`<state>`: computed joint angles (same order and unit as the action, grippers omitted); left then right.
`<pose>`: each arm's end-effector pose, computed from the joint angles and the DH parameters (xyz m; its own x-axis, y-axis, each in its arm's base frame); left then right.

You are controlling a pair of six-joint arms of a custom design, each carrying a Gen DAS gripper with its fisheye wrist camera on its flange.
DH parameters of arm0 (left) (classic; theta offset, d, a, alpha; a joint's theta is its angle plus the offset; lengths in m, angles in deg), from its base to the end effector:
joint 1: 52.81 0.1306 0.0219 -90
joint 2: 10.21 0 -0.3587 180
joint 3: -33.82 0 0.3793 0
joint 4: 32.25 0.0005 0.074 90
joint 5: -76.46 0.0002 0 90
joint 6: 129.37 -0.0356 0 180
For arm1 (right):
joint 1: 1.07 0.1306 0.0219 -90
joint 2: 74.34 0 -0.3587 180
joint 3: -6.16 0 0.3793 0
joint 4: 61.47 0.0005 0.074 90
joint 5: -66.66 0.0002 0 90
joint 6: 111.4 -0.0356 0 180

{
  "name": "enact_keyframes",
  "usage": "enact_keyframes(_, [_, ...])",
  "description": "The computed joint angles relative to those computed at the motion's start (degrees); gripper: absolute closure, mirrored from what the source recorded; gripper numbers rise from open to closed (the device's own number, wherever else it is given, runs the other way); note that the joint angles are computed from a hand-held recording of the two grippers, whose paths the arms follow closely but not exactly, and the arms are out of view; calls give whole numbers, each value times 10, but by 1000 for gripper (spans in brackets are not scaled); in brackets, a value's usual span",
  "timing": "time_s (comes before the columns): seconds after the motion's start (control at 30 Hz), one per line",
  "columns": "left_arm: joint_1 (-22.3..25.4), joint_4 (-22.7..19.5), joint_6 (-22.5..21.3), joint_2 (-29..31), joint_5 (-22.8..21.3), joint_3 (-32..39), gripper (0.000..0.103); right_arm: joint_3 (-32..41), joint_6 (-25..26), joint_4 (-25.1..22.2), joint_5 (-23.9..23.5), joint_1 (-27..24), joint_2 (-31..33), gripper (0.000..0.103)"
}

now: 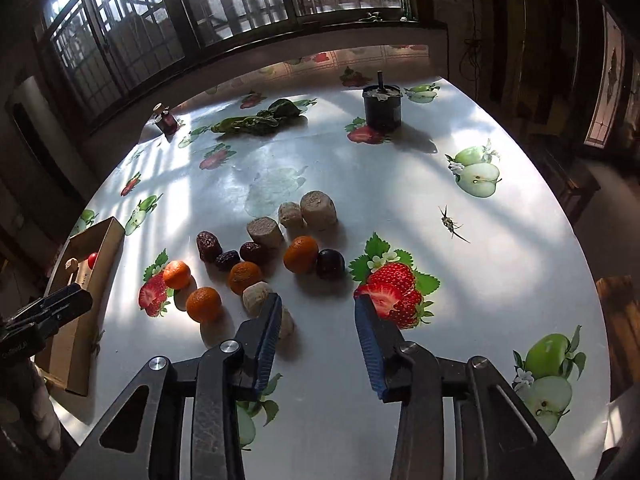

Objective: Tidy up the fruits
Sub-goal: 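Move both grippers back toward the fruit pile, then grasp a tangerine with the left gripper while the right gripper grasps a round cake, then carry the tangerine and round cake into the tray and release both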

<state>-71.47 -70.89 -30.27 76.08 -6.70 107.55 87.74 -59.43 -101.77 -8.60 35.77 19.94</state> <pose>0.4128 -0.1444 0.3207 -0.7905 0.1012 -0.6040 0.2667 0.9447 -0.1908 0.3929 0.2824 0.3182 -0.7852 0.1562 -0.5992 0.0336 0.9770 0.2107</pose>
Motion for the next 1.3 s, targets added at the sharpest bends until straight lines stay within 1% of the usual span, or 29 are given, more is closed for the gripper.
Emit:
enact_keyframes(0.03, [-8,3,-7,9,-3,3,45,-7,2,14,-15,-5,0,62])
enact_keyframes(0.1, [-21,11,-15,25,-6,7,48,-17,10,41,-45,-10,3,62])
enact_keyframes(0.17, [-27,21,-20,43,-2,15,53,-13,27,52,-67,-7,19,62])
enact_keyframes(0.23, [-29,22,-20,63,7,26,56,0,47,53,-80,-2,42,62])
enact_keyframes(0.33, [-32,27,-19,79,14,33,57,13,68,56,-85,5,67,62])
enact_keyframes(0.5, [-42,42,-33,92,23,36,57,21,79,61,-78,7,88,62])
enact_keyframes(0.53, [-42,48,-34,94,28,36,57,21,78,59,-73,7,90,66])
enact_keyframes(0.6, [-43,48,-33,99,34,41,57,14,77,68,-78,5,86,74])
enact_keyframes(0.7, [-46,48,-36,103,42,45,57,8,74,67,-75,2,79,74])
enact_keyframes(0.77, [-43,56,-33,101,58,41,57,0,70,68,-77,-1,73,74])
enact_keyframes(0.93, [-50,46,-40,114,67,49,57,-19,59,69,-80,-10,55,74])
enact_keyframes(1.1, [-71,37,-42,136,45,65,58,-29,51,73,-80,-12,47,74])
enact_keyframes(1.13, [-75,38,-40,137,35,65,61,-26,51,70,-76,-11,49,74])
enact_keyframes(1.17, [-81,43,-38,135,12,62,71,-25,50,68,-72,-9,50,74])
enact_keyframes(1.23, [-81,35,-35,132,11,62,72,-23,48,66,-69,-5,50,74])
enact_keyframes(1.3, [-74,27,-25,123,23,57,72,-23,47,63,-67,-1,47,74])
